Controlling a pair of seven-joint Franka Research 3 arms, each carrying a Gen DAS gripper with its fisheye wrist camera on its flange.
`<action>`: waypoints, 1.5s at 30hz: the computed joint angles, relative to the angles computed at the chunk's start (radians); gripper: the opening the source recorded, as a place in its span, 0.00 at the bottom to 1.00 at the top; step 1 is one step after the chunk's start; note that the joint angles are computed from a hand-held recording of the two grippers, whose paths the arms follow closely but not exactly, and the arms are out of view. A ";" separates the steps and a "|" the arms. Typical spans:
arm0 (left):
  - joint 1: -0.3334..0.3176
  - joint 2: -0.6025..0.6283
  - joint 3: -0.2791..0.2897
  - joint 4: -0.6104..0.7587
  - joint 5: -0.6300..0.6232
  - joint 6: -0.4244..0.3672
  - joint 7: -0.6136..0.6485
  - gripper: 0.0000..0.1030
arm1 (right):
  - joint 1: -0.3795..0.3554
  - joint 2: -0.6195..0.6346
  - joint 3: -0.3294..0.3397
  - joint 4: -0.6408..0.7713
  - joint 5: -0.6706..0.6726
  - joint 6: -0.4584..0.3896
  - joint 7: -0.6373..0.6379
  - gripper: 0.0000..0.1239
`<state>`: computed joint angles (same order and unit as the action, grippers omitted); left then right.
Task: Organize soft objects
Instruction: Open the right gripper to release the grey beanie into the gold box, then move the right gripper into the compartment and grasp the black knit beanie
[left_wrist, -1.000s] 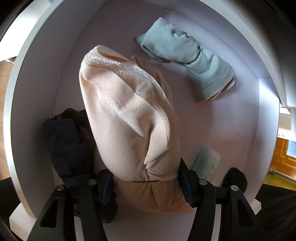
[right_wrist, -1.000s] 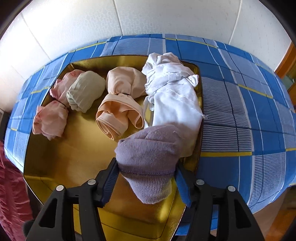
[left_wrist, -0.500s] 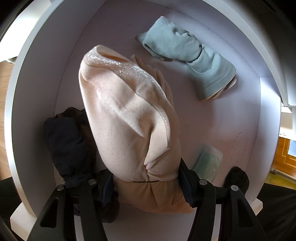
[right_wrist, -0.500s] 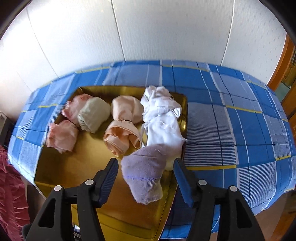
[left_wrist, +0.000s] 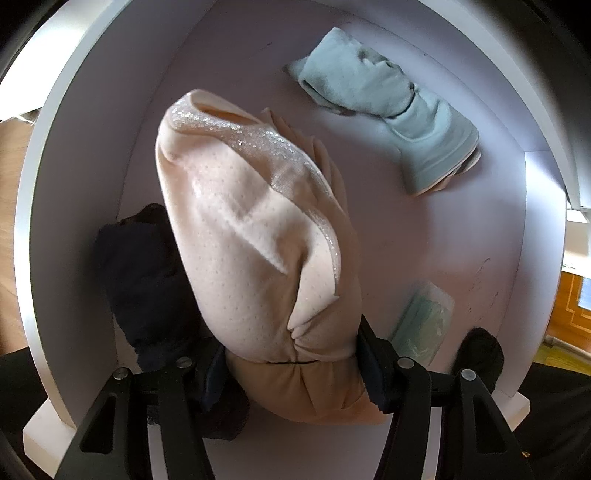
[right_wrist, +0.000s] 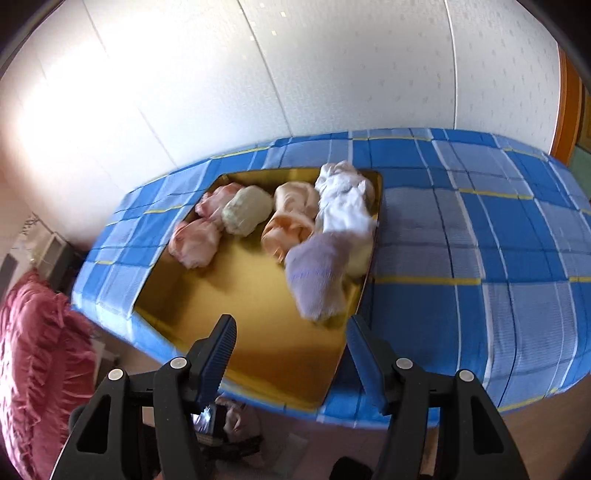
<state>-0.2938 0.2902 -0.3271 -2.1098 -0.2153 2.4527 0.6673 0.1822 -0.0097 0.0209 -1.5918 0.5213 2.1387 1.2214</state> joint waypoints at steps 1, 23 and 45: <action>0.001 0.000 0.000 0.000 -0.001 0.001 0.001 0.60 | -0.002 -0.016 -0.002 -0.020 0.015 -0.004 -0.017 0.51; 0.018 -0.026 -0.010 -0.059 -0.058 0.061 0.035 0.60 | 0.055 0.016 0.052 -0.398 -0.424 -0.198 -0.063 0.54; 0.003 -0.030 -0.003 -0.042 -0.042 0.042 0.030 0.60 | 0.104 0.208 -0.002 -0.356 -0.666 -0.143 0.089 0.60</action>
